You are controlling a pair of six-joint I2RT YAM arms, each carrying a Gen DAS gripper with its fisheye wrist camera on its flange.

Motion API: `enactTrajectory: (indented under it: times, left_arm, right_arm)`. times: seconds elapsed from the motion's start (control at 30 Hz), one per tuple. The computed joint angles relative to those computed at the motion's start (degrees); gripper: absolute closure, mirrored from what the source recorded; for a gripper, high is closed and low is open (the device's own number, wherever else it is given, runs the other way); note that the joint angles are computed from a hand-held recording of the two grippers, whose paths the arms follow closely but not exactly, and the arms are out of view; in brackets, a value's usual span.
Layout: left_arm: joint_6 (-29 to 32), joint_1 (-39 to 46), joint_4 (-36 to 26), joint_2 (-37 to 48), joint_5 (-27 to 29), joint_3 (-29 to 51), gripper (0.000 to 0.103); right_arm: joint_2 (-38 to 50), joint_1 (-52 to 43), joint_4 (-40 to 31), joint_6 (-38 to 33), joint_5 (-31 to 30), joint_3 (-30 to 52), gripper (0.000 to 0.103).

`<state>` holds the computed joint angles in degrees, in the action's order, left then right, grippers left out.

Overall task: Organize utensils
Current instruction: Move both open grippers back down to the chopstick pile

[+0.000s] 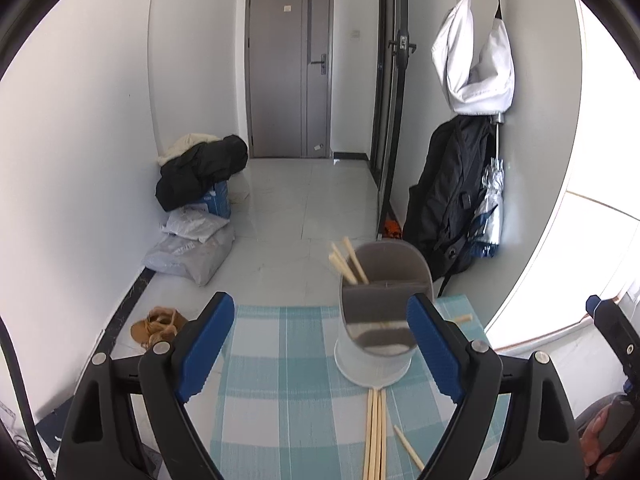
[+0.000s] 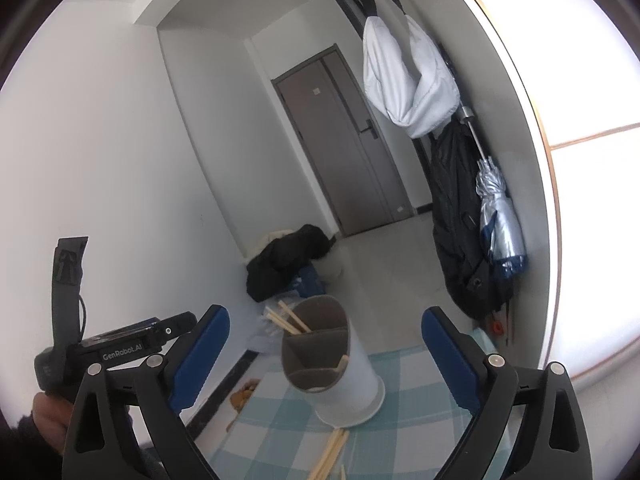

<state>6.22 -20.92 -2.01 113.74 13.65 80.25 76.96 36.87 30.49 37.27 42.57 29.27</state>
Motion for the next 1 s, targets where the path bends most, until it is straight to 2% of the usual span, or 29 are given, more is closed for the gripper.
enactTrajectory:
  times: [0.13,0.2,0.27,0.33,0.43,0.5,0.63,0.8,0.87,0.93,1.0]
  left_arm:
    - [0.0,0.7,2.0,-0.2,0.8,-3.2,0.015]
    - [0.2,0.6,2.9,0.2,1.0,-4.1,0.015]
    - [0.1,0.6,2.1,1.4,1.4,-3.7,0.015]
    - [-0.1,0.7,1.8,2.5,1.8,-3.6,0.015]
    - [-0.4,1.0,5.3,3.9,2.4,-5.1,0.015]
    - [-0.3,1.0,7.0,5.3,0.9,-5.7,0.015]
    - [-0.1,1.4,4.9,8.5,-0.1,-3.3,0.015]
    - [-0.5,2.1,2.6,11.1,-1.4,-0.5,0.015]
    - [-0.9,2.3,1.6,11.7,-1.6,0.7,0.015]
    - [-0.6,2.5,1.5,12.3,-2.1,1.2,0.015]
    - [-0.5,2.7,0.4,12.9,-2.1,2.1,0.015]
  right_arm:
    - [1.9,1.3,-1.3,2.3,-0.3,-0.5,0.005]
    - [2.7,1.3,0.3,2.9,-3.0,-1.5,0.005]
    - [3.9,2.5,1.4,2.6,-2.6,-1.8,0.005]
    - [5.6,3.4,-0.5,2.0,-2.1,-0.8,0.005]
    - [8.0,3.7,-5.0,2.4,-2.2,1.5,0.005]
    - [9.8,2.6,-8.6,4.1,-4.8,2.9,0.005]
    - [13.9,0.7,-11.1,6.0,-9.7,4.8,0.008]
    - [22.1,-0.9,-17.0,3.6,-16.9,11.4,0.014]
    - [25.6,-1.7,-19.7,2.1,-19.9,14.7,0.023]
    - [29.4,-2.3,-23.4,0.3,-22.9,18.8,0.027]
    - [33.4,-2.7,-27.2,-1.8,-25.0,23.0,0.027]
